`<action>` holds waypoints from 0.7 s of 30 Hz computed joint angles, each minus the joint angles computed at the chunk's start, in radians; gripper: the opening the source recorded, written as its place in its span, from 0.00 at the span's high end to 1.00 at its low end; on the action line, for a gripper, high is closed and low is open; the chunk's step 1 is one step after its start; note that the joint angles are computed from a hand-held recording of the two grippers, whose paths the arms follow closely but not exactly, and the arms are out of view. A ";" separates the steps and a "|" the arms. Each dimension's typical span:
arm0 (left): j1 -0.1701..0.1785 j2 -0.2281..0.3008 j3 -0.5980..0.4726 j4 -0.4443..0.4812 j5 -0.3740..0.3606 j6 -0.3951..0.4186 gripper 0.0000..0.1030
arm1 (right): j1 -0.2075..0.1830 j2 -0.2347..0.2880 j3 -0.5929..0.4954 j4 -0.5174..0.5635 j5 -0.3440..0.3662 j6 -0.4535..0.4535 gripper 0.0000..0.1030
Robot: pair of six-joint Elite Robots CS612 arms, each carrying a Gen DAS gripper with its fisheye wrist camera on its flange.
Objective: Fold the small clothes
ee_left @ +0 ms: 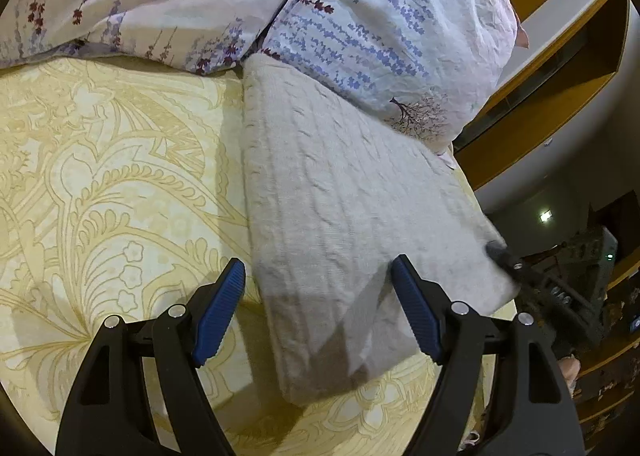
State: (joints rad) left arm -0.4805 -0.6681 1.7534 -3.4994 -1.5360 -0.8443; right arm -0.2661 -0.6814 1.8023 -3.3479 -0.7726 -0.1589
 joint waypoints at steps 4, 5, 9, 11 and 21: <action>0.004 0.004 -0.007 0.006 -0.013 0.002 0.26 | 0.009 0.009 -0.019 0.113 -0.064 -0.018 0.92; 0.005 0.006 -0.009 0.013 -0.018 -0.001 0.26 | 0.009 0.015 -0.024 0.129 -0.058 -0.019 0.91; 0.010 0.009 -0.009 0.011 -0.036 -0.014 0.26 | 0.004 0.000 -0.022 0.150 -0.027 -0.035 0.78; 0.016 0.008 -0.009 0.000 -0.045 -0.023 0.26 | -0.005 -0.003 -0.034 0.139 -0.003 0.003 0.55; 0.077 0.038 -0.104 0.059 -0.082 -0.058 0.26 | 0.017 0.070 -0.277 0.415 0.088 0.086 0.48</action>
State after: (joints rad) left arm -0.4037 -0.6306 1.6497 -3.4409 -1.6181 -0.9027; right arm -0.2491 -0.6110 1.5252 -2.9325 -0.6850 -0.0728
